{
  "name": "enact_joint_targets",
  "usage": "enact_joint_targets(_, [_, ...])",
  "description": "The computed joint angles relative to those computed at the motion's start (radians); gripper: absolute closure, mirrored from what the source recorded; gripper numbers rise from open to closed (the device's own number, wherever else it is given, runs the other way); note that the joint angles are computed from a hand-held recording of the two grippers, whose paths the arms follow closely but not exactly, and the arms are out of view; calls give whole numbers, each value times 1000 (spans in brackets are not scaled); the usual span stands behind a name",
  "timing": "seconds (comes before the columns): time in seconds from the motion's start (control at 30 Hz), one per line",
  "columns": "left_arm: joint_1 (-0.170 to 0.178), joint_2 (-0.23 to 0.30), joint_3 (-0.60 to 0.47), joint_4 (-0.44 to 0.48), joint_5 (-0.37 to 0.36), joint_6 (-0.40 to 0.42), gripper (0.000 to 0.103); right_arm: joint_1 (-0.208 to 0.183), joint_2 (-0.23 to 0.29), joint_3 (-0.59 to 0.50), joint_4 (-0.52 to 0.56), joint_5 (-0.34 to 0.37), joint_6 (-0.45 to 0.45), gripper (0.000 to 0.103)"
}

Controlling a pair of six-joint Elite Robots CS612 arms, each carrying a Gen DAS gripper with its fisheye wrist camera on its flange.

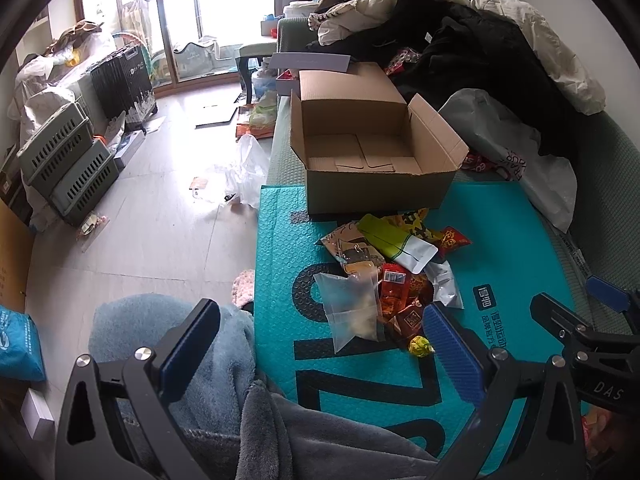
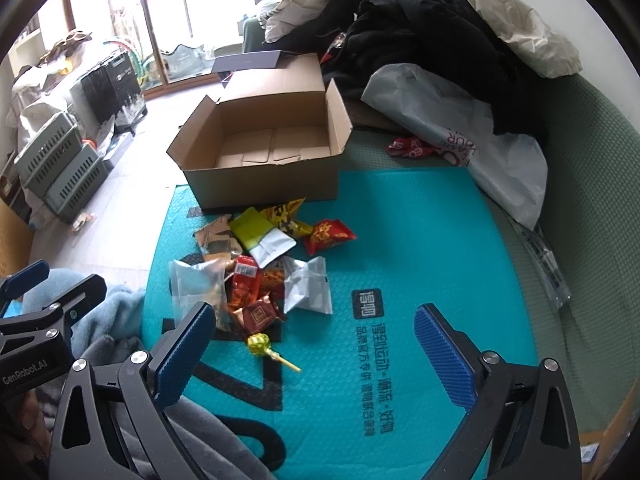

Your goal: Organize snacks

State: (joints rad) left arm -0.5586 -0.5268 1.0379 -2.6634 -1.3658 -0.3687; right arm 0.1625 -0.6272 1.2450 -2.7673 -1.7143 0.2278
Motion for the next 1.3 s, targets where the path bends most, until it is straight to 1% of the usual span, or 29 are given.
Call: enact_joint_targets(1.3, [3, -7, 9, 3, -18, -9, 0, -1, -1, -1, 11, 10, 2, 3])
